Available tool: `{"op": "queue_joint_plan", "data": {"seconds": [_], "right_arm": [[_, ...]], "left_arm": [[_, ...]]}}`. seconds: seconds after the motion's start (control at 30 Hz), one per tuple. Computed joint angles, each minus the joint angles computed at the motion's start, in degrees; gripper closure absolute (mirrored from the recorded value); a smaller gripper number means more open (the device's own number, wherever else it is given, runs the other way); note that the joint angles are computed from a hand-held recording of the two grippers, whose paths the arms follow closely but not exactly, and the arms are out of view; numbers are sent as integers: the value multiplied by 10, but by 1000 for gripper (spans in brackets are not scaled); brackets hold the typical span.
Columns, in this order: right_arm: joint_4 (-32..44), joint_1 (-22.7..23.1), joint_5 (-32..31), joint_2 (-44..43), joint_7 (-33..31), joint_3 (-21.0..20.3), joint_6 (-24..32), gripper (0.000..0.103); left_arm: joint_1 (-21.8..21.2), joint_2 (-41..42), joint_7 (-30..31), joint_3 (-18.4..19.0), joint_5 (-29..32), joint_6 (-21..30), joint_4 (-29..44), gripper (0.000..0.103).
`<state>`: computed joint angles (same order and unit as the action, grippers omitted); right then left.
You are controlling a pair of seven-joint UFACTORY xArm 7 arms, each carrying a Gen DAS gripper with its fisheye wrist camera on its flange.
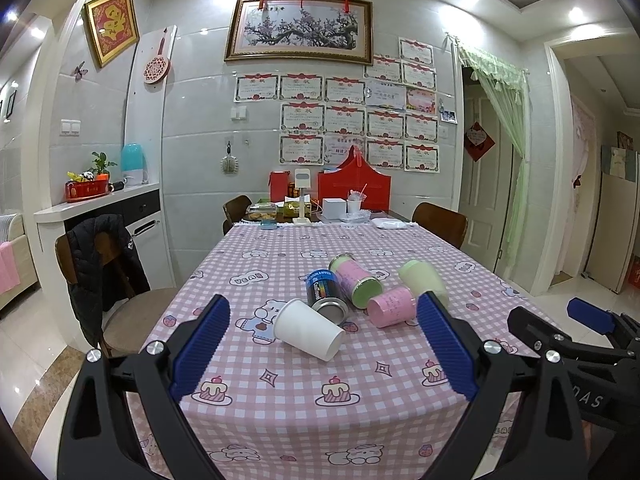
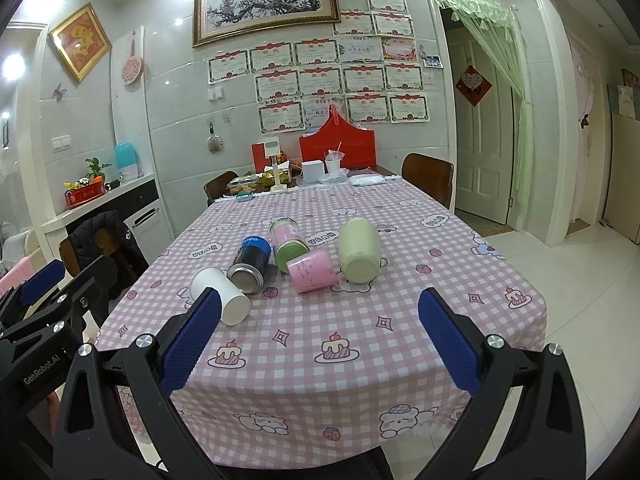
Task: Flip cup upside down
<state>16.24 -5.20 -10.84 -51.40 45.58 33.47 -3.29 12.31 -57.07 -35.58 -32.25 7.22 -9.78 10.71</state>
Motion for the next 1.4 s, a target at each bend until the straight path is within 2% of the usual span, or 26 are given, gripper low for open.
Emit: {"op": "queue_joint_plan", "data": {"seconds": [0.73,1.0,1.13,1.3,1.4], "right_arm": [[10,-6,-6,20,-1,-3,3,8],[45,-39,-14,89,-29,5,-12,8],[74,-72,-20,139,-53,20,-22,8],[123,-108,-30,221,-95,34,-24,8],[160,-157,-45,268,-115,67,-21,8]], "left_arm": [[2,24,11,8,-1,-6,6,10],[50,79,-11,-30,-13,-3,38,10],[83,118,-30,-59,-19,6,63,10],[175,145,-98,-145,-19,29,104,10],[216,191,-127,-173,-5,32,136,10]]}}
